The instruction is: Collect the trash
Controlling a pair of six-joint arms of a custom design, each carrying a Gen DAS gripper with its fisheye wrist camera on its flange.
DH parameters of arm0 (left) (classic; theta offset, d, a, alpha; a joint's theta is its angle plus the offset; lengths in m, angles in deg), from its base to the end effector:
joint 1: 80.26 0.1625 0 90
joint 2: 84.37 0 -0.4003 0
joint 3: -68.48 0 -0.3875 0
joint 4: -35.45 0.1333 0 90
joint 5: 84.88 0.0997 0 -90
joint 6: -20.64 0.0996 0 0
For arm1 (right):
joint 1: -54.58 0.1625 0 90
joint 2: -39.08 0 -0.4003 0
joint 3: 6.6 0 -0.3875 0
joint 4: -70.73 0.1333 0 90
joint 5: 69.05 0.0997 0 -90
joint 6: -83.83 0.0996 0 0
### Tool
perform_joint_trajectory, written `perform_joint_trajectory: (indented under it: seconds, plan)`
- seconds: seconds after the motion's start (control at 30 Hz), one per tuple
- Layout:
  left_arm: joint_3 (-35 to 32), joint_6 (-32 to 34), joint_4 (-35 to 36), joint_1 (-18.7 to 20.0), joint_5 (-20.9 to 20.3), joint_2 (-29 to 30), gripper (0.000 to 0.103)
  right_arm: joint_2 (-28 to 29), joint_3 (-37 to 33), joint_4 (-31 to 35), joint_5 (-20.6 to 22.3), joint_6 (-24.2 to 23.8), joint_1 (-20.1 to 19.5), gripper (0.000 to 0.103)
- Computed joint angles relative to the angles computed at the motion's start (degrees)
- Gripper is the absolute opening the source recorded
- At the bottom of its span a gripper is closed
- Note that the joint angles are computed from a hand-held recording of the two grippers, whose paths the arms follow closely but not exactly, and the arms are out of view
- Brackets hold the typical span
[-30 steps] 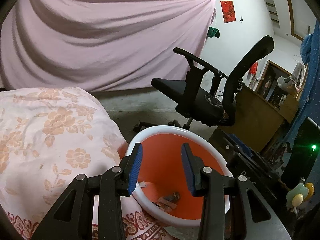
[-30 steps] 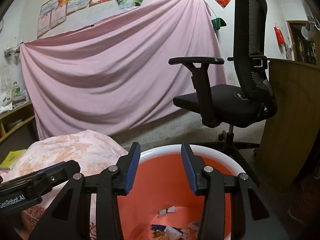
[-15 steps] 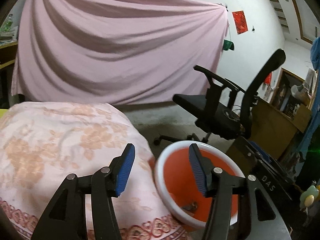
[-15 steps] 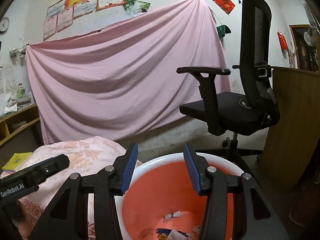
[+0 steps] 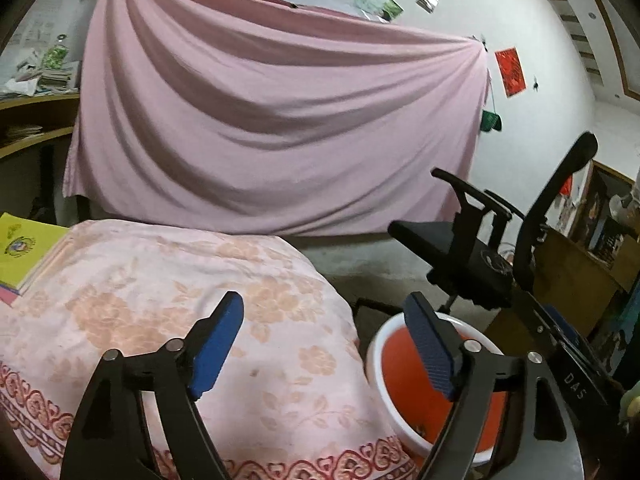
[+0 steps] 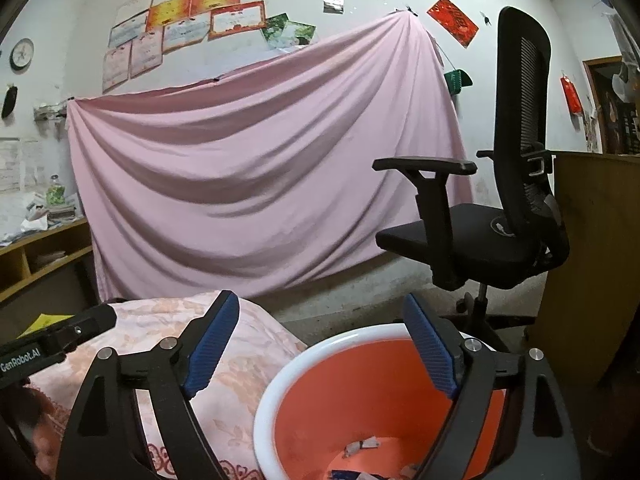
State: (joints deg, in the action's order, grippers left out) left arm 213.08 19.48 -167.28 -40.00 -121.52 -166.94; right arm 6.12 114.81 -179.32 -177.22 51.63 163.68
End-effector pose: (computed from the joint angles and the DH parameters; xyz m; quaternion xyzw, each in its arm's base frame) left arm -0.1237 -0.3842 0.2567 0.1569 0.8151 -0.5198 0.2020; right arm 0.2496 -0.4084 0.0577 0.2634 -0.7619 0.5592 0.1931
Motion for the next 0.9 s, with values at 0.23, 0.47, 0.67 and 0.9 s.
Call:
perform_joint_trajectory:
  seconds: [0.23,0.47,0.67,0.9]
  plan:
    - [1.5,2.9,-8.1,-0.9,3.9,0.9,0.1,0.6,0.1,-1.2,3.3,0.1,0.2,0.103]
    - [2.8,10.4,-18.3,-2.5,8.6,3.0,0.101,1.9,-0.1,-3.3,5.4,-1.2,1.1,0.103]
    - [5.6,15.2,-24.3,-5.2,13.2,2.5,0.101,3.1,-0.4,-5.2,5.5,-1.6,2.5,0.103]
    - [8.4,22.8,-31.1,-8.8,19.0,2.4,0.101,5.0,-1.2,-6.8,4.3,-3.1,4.8,0.103]
